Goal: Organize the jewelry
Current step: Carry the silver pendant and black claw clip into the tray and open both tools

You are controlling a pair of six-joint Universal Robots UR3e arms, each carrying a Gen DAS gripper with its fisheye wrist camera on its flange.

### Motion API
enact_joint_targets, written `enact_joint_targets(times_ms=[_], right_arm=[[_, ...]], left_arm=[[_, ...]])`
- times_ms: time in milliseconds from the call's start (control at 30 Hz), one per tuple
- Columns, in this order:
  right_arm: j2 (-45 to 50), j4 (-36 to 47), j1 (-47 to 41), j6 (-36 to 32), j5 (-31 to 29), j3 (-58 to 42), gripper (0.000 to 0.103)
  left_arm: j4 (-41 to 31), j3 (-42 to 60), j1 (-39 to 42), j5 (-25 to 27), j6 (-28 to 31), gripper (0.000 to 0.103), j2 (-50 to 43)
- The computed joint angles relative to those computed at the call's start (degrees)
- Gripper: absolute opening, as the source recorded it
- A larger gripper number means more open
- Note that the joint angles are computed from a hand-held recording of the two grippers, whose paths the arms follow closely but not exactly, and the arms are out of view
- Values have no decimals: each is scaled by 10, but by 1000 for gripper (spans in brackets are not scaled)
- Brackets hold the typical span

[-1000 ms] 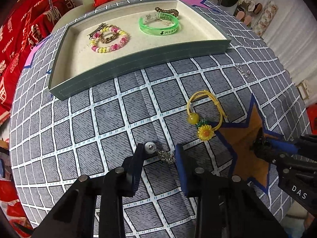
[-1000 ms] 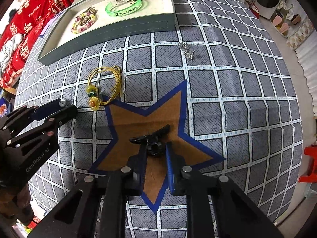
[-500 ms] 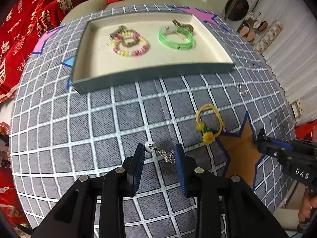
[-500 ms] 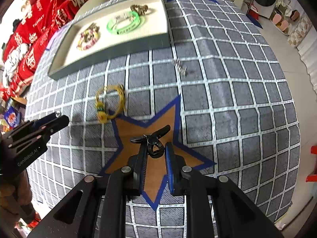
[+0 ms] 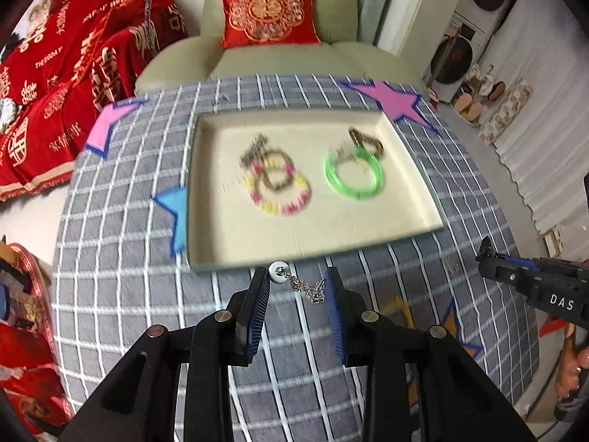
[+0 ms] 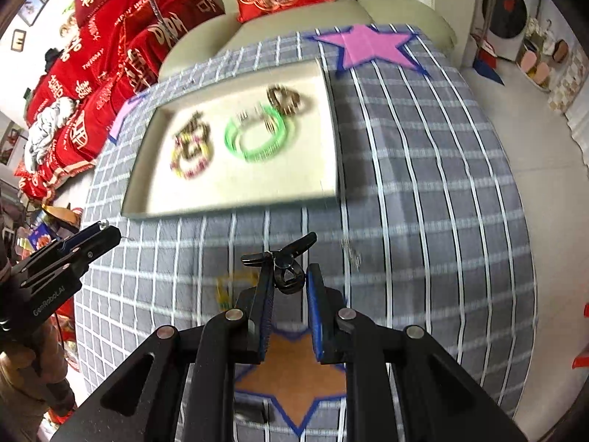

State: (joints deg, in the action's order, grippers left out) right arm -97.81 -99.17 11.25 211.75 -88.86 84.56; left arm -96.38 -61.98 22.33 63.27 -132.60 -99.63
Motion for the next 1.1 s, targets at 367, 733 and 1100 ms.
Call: enact_joint_targets(times_ms=[367,733,1100], right_arm=[[150,-26,-55,-87,40,-136,19],[346,-17,-67,-136,72,-342,19],[535,56,-73,-160,93,-575,19]], left_arm=[[47,161,-62,27,-115,39,-152],[71,271,-106,82,-181,39,-272],[81,330,-137,128,-213,39,-347]])
